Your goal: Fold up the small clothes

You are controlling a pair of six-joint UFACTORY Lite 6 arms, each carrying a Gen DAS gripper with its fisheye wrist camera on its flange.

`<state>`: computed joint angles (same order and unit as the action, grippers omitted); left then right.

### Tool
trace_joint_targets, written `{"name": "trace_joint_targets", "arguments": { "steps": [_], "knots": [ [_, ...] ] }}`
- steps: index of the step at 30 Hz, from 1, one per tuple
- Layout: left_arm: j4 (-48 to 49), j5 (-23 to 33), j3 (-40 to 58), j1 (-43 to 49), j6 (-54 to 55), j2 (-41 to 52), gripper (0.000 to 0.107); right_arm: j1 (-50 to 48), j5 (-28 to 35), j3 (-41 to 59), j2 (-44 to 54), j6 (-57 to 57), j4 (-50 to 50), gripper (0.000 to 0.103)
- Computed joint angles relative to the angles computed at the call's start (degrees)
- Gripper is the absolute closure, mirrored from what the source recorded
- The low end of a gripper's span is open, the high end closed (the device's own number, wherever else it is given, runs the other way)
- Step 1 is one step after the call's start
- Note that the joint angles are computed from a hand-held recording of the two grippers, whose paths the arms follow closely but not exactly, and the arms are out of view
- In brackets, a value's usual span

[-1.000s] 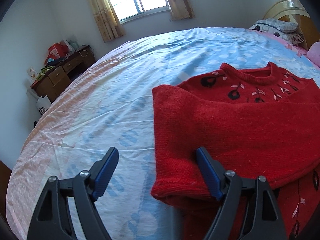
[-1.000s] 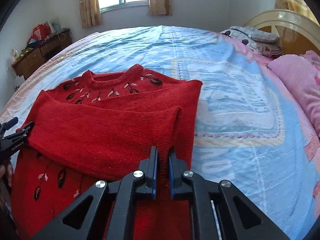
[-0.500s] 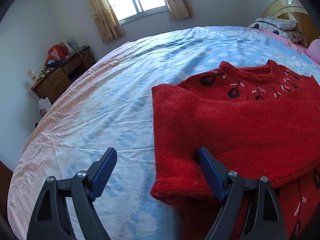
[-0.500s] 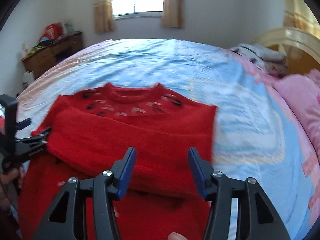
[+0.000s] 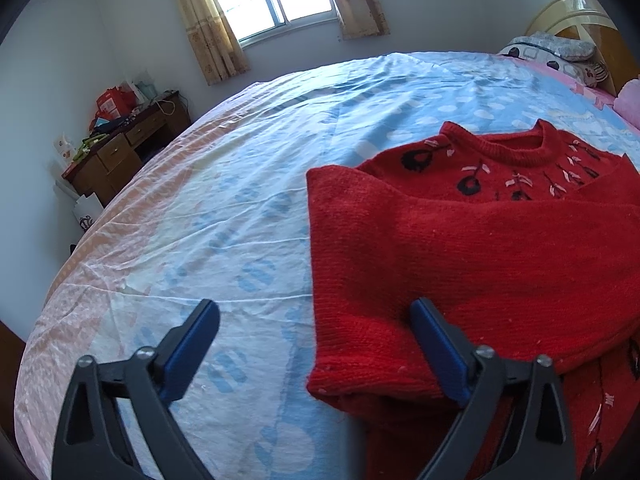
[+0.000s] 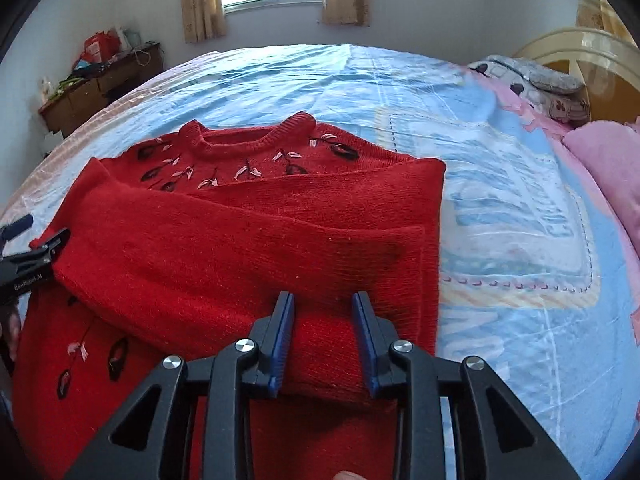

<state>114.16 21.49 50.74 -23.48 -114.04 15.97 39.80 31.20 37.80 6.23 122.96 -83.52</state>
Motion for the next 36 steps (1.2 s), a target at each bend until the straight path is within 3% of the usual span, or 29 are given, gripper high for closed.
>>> {"name": "trace_joint_targets", "arguments": {
  "steps": [5,11,13,17,23,28,32,36],
  "knots": [
    [1.6,-2.7,-0.1,1.0,-1.5,-0.6,0.004,-0.5,-0.6,-0.2,0.0,3.2,-1.9,0.073],
    [14.1,-7.7,-3.4,4.3,-14.4,-4.1,0.004,-2.9,-3.9,-4.1,-2.4,13.8,-12.9,0.072],
    [8.0,-9.0,-1.4,4.5,-8.4,-2.1,0.004,-2.1,-3.0,-2.9,-1.7,10.5,-10.0,0.071],
    [5.5,-7.7,-4.6,3.1,-6.3,-5.8,0.004,2.2,1.0,-2.8,-3.0,6.6,-4.2,0.070],
    [18.5,-7.5,-11.6,3.3,-19.1,-12.3,0.004,4.2,2.7,-5.5,-5.7,9.9,-5.3,0.068],
    [17.5,-7.4,-13.2,2.8,-17.7,-14.1,0.004,7.2,4.6,-5.6,-6.2,7.8,-1.8,0.065],
    [18.6,-8.9,-16.2,3.0,-18.5,-18.3,0.004,11.9,6.9,-6.8,-8.8,7.1,2.0,0.053],
    [17.8,-9.6,-20.1,2.2,-17.6,-23.9,0.004,15.9,8.7,-7.1,-9.5,6.0,5.9,0.053]
  ]
}}
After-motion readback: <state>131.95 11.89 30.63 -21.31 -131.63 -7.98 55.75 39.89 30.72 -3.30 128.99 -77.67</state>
